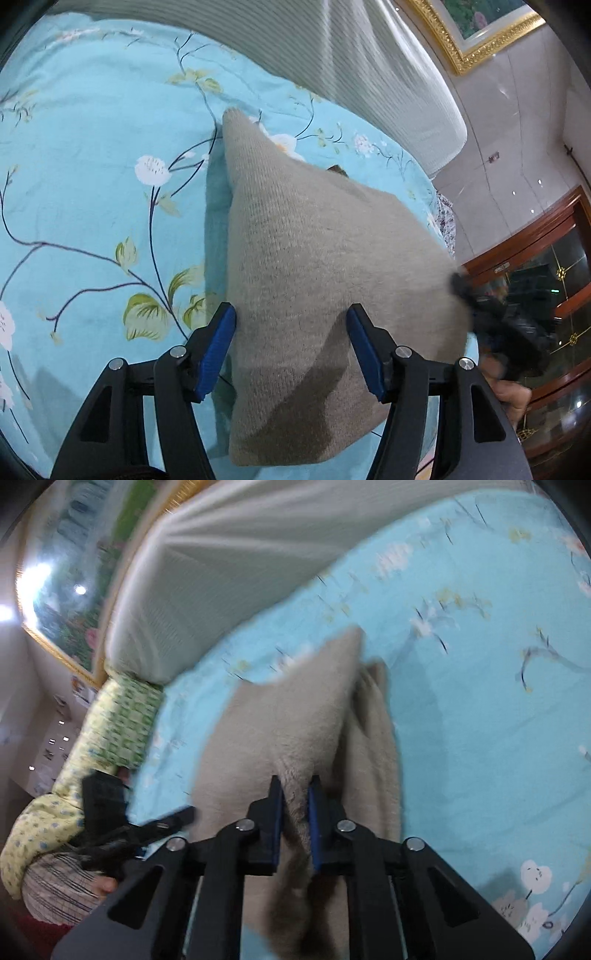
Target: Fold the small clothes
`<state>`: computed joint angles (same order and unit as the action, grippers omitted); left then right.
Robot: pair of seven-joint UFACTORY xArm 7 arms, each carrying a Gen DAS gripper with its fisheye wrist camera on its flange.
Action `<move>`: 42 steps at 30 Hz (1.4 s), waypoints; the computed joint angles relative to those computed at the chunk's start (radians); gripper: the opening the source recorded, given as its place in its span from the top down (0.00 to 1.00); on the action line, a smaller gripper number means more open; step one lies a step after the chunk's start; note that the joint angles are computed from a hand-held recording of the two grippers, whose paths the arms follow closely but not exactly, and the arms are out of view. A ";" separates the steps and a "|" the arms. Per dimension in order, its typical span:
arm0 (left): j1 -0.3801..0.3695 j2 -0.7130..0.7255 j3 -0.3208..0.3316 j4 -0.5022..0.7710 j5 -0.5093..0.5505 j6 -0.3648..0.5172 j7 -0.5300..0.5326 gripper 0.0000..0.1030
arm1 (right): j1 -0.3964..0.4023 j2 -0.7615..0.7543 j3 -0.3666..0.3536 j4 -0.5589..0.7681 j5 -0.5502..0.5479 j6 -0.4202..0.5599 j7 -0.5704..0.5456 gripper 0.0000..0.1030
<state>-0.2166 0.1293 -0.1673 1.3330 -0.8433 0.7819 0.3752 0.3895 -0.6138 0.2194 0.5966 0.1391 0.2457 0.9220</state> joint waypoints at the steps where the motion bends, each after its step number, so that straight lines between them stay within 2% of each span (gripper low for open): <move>1: -0.004 0.000 -0.001 -0.001 0.013 -0.002 -0.007 0.38 | -0.023 -0.027 0.026 0.003 -0.019 0.001 0.014 0.89; 3: -0.015 0.004 -0.003 -0.006 0.048 -0.010 -0.025 0.37 | -0.055 -0.047 0.060 0.001 -0.046 0.047 0.041 0.89; 5: -0.028 0.018 -0.008 -0.005 0.099 -0.013 -0.049 0.36 | -0.074 -0.034 0.074 -0.010 -0.065 0.155 0.068 0.89; 6: -0.031 0.021 -0.012 -0.008 0.102 -0.019 -0.046 0.35 | -0.056 -0.026 0.057 -0.046 -0.041 0.151 0.081 0.89; 8: -0.037 0.027 -0.015 -0.008 0.125 -0.031 -0.051 0.34 | -0.020 -0.032 0.027 -0.132 0.012 0.045 0.105 0.89; 9: -0.036 0.027 -0.016 -0.003 0.130 -0.031 -0.051 0.34 | -0.018 -0.039 0.027 -0.142 0.008 0.025 0.115 0.89; 11: -0.032 0.030 -0.017 0.007 0.131 -0.026 -0.046 0.34 | -0.042 -0.050 0.051 -0.118 -0.025 0.045 0.131 0.86; 14: -0.025 0.045 -0.017 0.040 0.134 -0.011 -0.049 0.34 | -0.053 -0.050 0.054 -0.082 -0.059 0.064 0.128 0.75; 16: -0.019 0.056 -0.017 0.063 0.130 0.000 -0.056 0.34 | -0.077 -0.060 0.063 -0.061 -0.085 0.093 0.133 0.50; 17: -0.014 0.061 -0.018 0.075 0.120 0.007 -0.055 0.35 | -0.075 -0.063 0.057 -0.061 -0.086 0.087 0.131 0.46; 18: -0.009 0.069 -0.019 0.088 0.110 0.013 -0.054 0.35 | -0.067 -0.066 0.040 -0.065 -0.082 0.075 0.120 0.42; 22: -0.006 0.099 -0.022 0.129 0.118 0.017 -0.065 0.33 | -0.032 -0.005 -0.022 -0.041 -0.053 0.062 0.059 0.41; 27: 0.007 0.147 -0.038 0.167 0.093 0.035 -0.087 0.29 | 0.064 0.072 -0.131 -0.035 0.059 0.017 -0.075 0.40; 32: 0.015 0.181 -0.052 0.183 0.069 0.030 -0.075 0.25 | 0.101 0.093 -0.174 -0.041 0.144 -0.016 -0.171 0.35; 34: 0.019 0.204 -0.059 0.198 0.058 0.042 -0.075 0.24 | 0.156 0.104 -0.227 -0.046 0.208 -0.042 -0.235 0.33; 37: 0.039 0.250 -0.076 0.229 0.007 0.078 -0.066 0.26 | 0.320 0.132 -0.374 -0.045 0.365 -0.084 -0.400 0.28; 40: 0.038 0.274 -0.084 0.250 -0.006 0.072 -0.067 0.29 | 0.483 0.165 -0.511 -0.024 0.513 -0.130 -0.564 0.27; 41: 0.034 0.274 -0.085 0.250 -0.002 0.064 -0.068 0.30 | 0.528 0.174 -0.551 -0.009 0.554 -0.126 -0.614 0.29; 42: 0.034 0.269 -0.087 0.244 -0.002 0.055 -0.063 0.34 | 0.575 0.180 -0.591 0.005 0.603 -0.125 -0.661 0.41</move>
